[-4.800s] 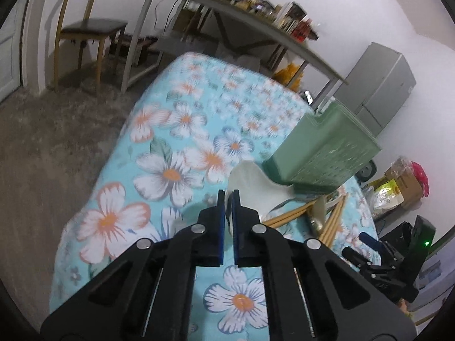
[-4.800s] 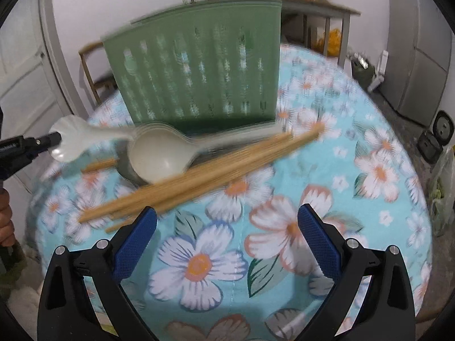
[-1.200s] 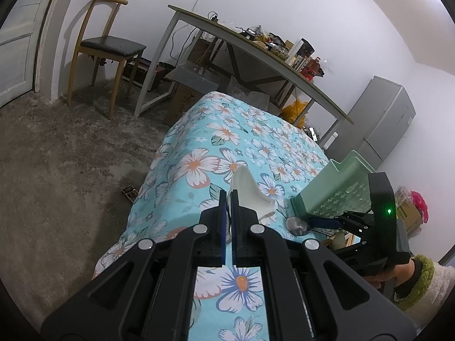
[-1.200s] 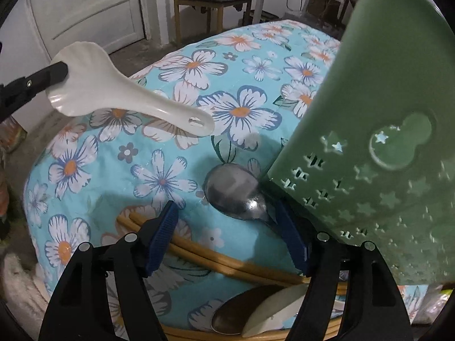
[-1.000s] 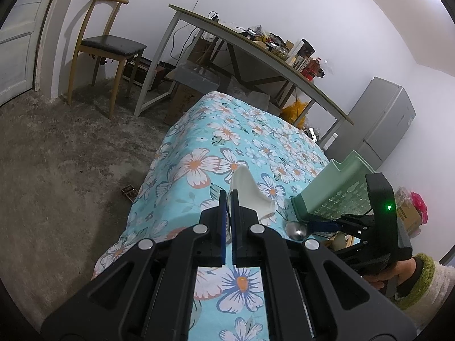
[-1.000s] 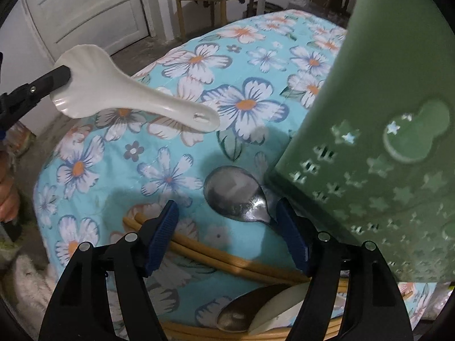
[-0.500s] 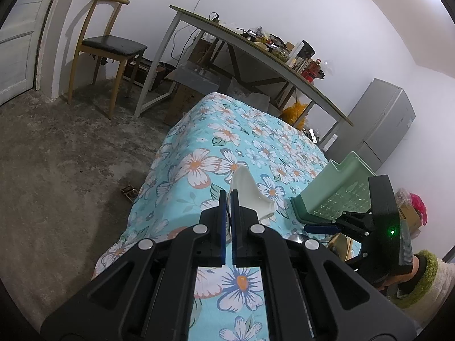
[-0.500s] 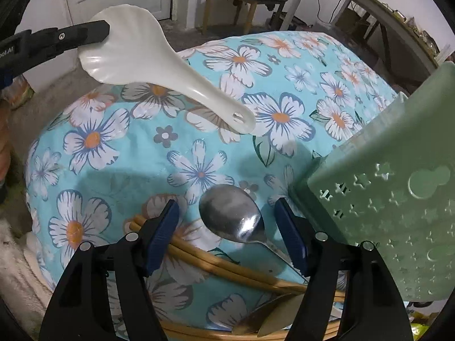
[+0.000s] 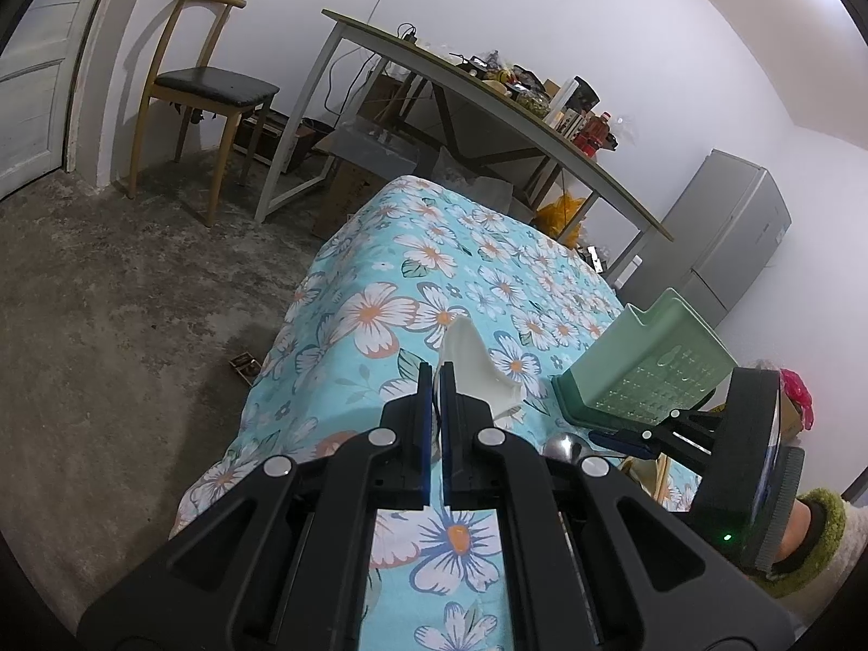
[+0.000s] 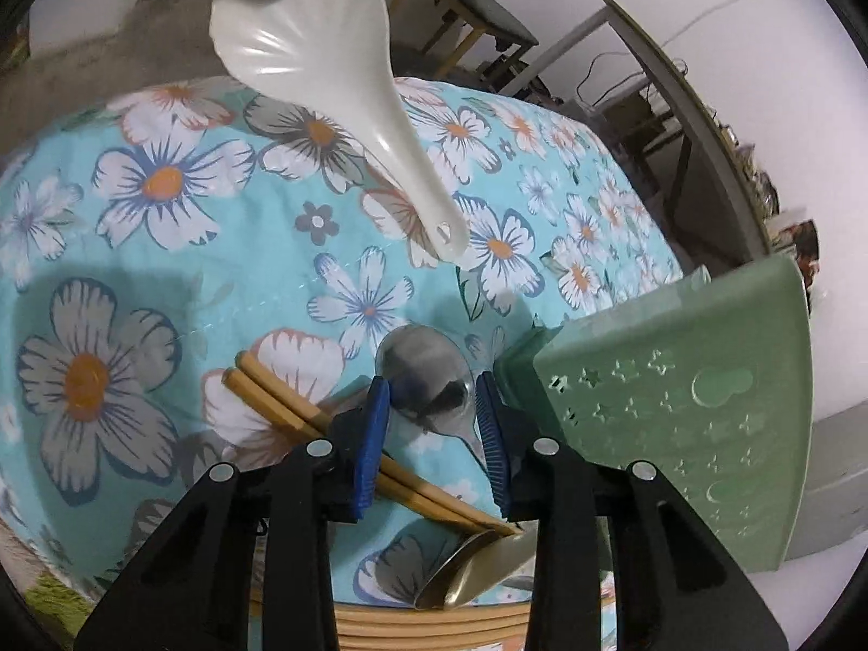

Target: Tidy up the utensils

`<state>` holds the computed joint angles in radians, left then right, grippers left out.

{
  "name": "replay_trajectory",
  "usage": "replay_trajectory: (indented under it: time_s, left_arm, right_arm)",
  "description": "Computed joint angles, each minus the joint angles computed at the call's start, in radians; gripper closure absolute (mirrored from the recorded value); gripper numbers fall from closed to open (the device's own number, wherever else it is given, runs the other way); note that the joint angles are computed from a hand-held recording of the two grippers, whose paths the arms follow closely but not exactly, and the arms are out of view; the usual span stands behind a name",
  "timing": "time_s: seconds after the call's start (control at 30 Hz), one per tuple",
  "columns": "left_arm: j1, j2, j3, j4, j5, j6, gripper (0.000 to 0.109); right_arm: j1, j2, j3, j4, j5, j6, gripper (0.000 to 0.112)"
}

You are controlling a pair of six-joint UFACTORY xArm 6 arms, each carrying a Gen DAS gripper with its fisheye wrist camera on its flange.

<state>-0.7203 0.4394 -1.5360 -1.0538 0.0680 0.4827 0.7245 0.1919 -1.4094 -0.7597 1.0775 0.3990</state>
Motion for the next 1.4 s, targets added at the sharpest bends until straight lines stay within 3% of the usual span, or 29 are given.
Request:
replay_trajectory:
  time_s: [0.2,0.37,0.63,0.87,1.0,1.2,1.4]
  left_arm:
    - [0.0,-0.002,0.002,-0.007,-0.001,0.008,0.107]
    - [-0.001,0.002,0.0,-0.005,0.0,0.001,0.107]
    - [-0.003,0.008,-0.006,-0.009,-0.002,0.0,0.107]
    - [-0.001,0.004,-0.004,-0.018,0.0,0.011,0.107]
    - [-0.004,0.01,-0.011,-0.02,0.0,0.013,0.107]
    - [-0.006,0.022,-0.018,0.061,-0.003,-0.061,0.107]
    - [-0.006,0.03,-0.024,0.113,-0.003,-0.108,0.107]
  right_arm:
    - [-0.013,0.021,-0.042,0.03,0.025,-0.07,0.064]
    - [0.029,0.026,-0.049,-0.022,0.092,-0.2,0.062]
    - [0.029,0.086,-0.137,0.017,0.147,-0.269,0.062]
    - [0.063,0.113,-0.136,-0.104,0.162,-0.139,0.062]
    - [0.126,0.128,-0.09,-0.267,0.224,-0.002,0.079]
    - [0.181,0.144,-0.064,-0.409,0.326,0.091,0.081]
    - [0.149,0.124,-0.037,-0.391,0.305,0.106,0.081]
